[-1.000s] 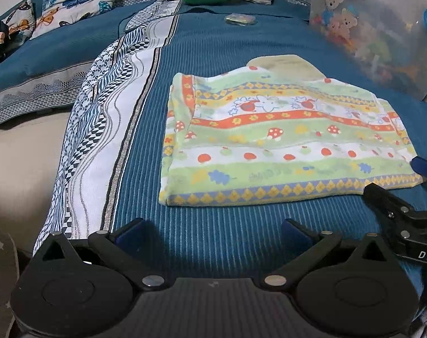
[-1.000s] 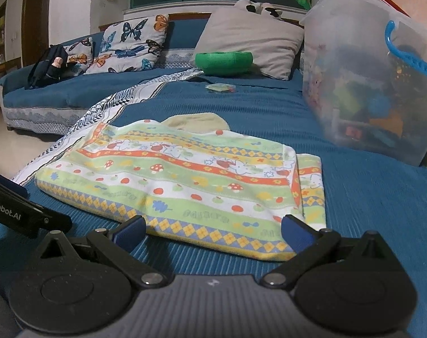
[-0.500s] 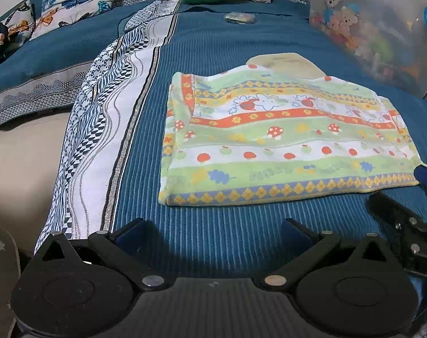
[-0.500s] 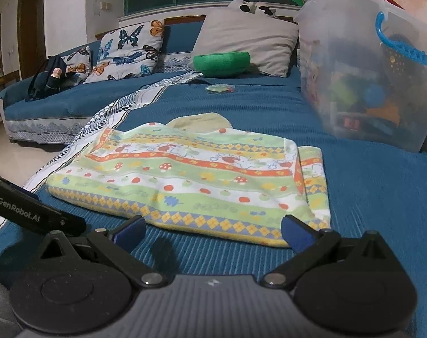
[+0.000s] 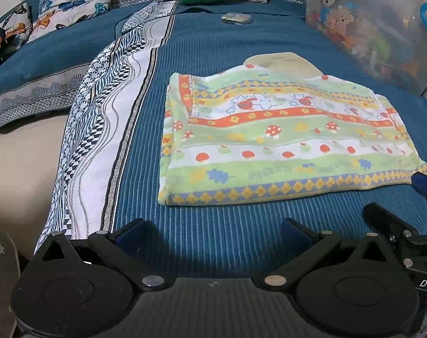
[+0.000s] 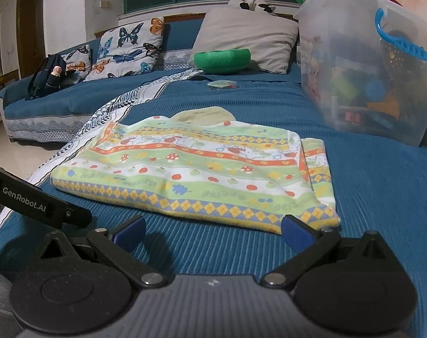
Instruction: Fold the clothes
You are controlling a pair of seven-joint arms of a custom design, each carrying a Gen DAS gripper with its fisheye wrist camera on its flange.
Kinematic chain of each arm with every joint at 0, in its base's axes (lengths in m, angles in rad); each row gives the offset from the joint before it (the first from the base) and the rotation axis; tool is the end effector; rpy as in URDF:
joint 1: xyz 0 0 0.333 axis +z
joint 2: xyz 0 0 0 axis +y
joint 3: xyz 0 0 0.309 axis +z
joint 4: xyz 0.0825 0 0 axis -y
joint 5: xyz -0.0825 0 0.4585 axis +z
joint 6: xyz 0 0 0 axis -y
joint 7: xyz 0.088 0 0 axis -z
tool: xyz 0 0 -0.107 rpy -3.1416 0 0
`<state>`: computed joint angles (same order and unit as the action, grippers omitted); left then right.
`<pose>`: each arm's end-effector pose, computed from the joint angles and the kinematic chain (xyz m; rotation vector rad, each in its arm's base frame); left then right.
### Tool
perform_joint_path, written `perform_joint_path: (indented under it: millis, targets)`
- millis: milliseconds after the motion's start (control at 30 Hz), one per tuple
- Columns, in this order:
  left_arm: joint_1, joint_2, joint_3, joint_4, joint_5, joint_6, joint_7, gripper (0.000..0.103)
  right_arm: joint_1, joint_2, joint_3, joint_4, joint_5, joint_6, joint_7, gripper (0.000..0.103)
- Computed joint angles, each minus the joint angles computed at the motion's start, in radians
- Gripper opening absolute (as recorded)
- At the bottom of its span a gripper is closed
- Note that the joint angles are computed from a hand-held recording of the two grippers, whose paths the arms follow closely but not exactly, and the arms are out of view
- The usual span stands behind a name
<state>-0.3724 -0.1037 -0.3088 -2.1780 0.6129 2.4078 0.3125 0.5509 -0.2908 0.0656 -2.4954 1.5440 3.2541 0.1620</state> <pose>0.4754 -0.3833 0.4257 -2.0293 1.6975 -0.5430 0.4556 0.2008 0.3942 -1.9036 1.2198 -0.5951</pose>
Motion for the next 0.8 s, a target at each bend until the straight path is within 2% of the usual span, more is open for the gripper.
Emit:
perform_joint_path:
  millis: [133, 800]
  targets:
    - [0.0, 0.002, -0.002, 0.003, 0.006, -0.004, -0.006, 0.103, -0.004, 0.001, 0.003, 0.006, 0.027, -0.002, -0.022, 0.103]
    - [-0.001, 0.002, -0.003, 0.0, 0.023, -0.002, -0.022, 0.103, -0.12, 0.002, 0.116, 0.019, 0.122, -0.025, -0.099, 0.103]
